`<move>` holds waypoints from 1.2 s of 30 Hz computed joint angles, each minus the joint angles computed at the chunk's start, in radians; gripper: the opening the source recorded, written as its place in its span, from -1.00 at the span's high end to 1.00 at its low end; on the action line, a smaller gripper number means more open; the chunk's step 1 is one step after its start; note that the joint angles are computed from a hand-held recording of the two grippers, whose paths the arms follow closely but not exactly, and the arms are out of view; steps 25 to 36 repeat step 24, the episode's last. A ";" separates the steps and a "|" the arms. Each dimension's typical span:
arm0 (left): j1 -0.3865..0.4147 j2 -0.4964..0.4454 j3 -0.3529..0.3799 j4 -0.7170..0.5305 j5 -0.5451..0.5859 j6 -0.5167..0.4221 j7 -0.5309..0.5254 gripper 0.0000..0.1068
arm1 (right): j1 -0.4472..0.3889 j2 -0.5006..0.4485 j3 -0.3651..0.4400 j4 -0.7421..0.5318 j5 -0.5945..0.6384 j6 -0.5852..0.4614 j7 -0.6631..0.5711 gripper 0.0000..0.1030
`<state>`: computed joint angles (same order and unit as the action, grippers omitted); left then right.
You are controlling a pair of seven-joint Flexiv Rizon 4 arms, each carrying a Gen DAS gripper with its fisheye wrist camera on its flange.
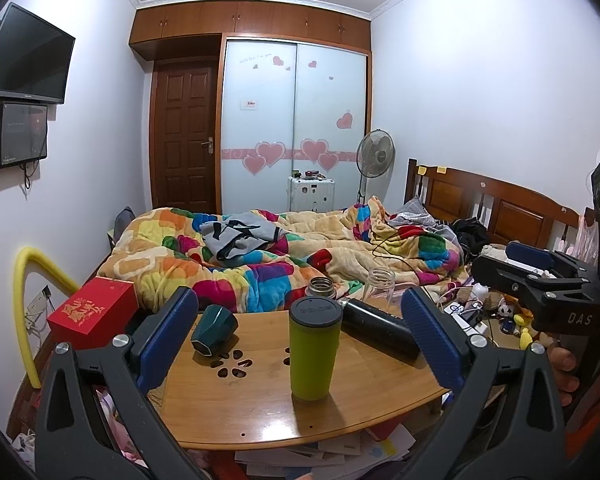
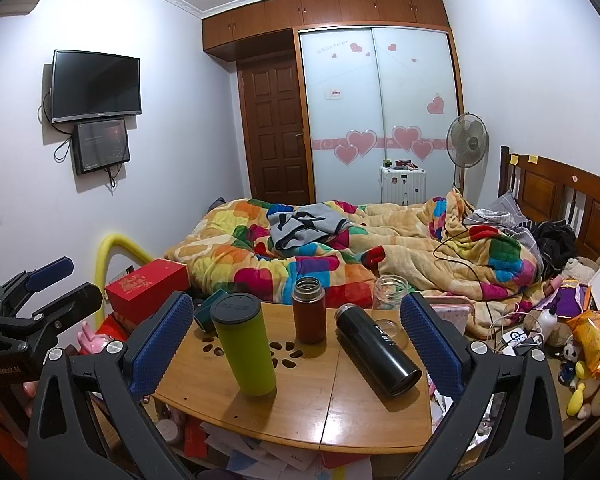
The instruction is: Flip cup upside down
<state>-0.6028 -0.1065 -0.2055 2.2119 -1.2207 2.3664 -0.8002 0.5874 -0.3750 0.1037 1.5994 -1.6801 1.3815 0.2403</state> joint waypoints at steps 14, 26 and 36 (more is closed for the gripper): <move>0.012 0.006 0.007 -0.001 0.032 -0.051 -0.026 -0.93 | 0.003 0.000 -0.001 0.001 0.007 -0.003 -0.006 -1.00; 0.018 0.011 0.013 0.016 0.057 -0.066 -0.063 -0.93 | 0.006 -0.004 -0.002 0.002 0.022 0.000 -0.015 -1.00; 0.018 0.011 0.013 0.016 0.057 -0.066 -0.063 -0.93 | 0.006 -0.004 -0.002 0.002 0.022 0.000 -0.015 -1.00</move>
